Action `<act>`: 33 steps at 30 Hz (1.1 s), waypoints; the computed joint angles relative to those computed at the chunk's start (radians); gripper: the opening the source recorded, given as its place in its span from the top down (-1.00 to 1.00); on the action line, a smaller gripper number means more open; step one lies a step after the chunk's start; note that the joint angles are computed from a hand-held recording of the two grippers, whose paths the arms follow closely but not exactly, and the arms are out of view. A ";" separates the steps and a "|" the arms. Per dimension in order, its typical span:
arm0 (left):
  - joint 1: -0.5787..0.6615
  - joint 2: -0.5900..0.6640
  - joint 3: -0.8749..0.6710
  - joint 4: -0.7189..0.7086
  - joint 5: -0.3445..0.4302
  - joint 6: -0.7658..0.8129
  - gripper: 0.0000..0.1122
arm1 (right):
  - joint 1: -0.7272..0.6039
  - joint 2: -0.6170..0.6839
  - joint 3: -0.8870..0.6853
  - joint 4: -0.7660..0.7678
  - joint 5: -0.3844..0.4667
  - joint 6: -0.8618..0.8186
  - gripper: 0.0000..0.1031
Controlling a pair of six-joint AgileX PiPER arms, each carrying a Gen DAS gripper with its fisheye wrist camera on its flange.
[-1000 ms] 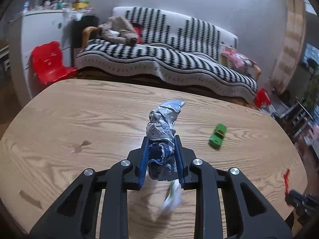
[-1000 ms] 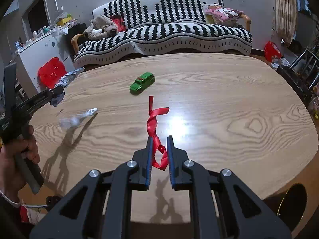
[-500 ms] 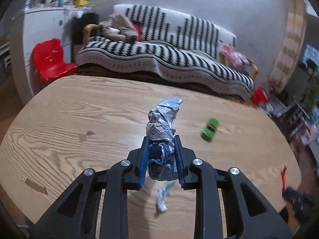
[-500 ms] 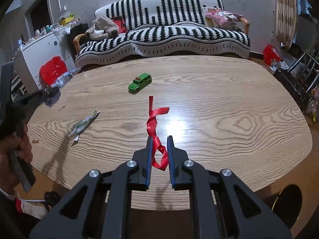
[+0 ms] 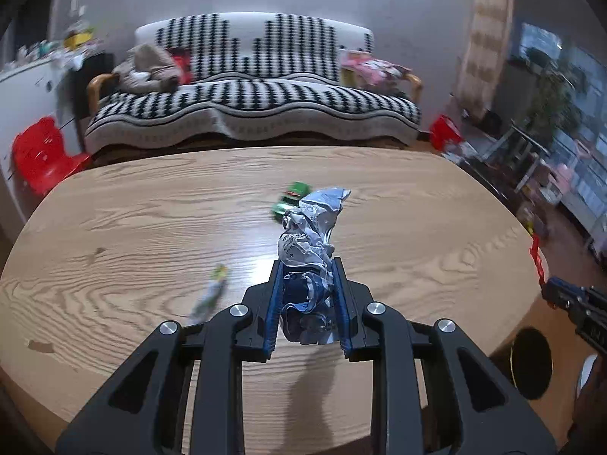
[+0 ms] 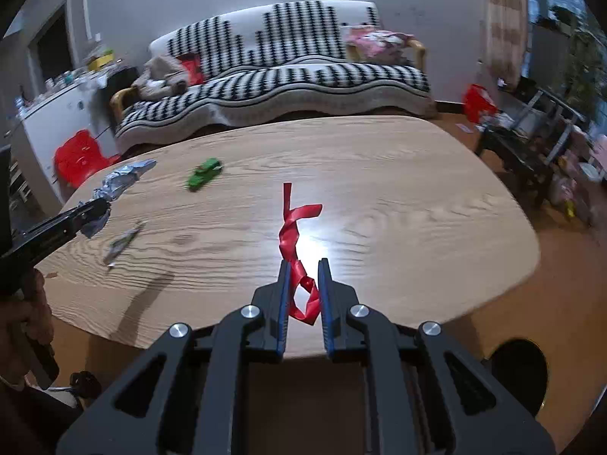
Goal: Collect trash
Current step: 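Carry the foil and red ribbon over the black bin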
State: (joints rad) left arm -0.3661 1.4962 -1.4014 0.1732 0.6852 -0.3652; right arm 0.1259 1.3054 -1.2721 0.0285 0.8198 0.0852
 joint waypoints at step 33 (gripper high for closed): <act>-0.714 0.640 -0.655 -0.127 0.102 -0.049 0.57 | -1.388 0.035 0.128 0.606 0.275 -0.939 0.71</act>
State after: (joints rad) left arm -1.0797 2.1366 -2.0569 0.0463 0.7871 -0.4145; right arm -1.2626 1.3408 -1.1438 0.6341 1.0944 -0.8536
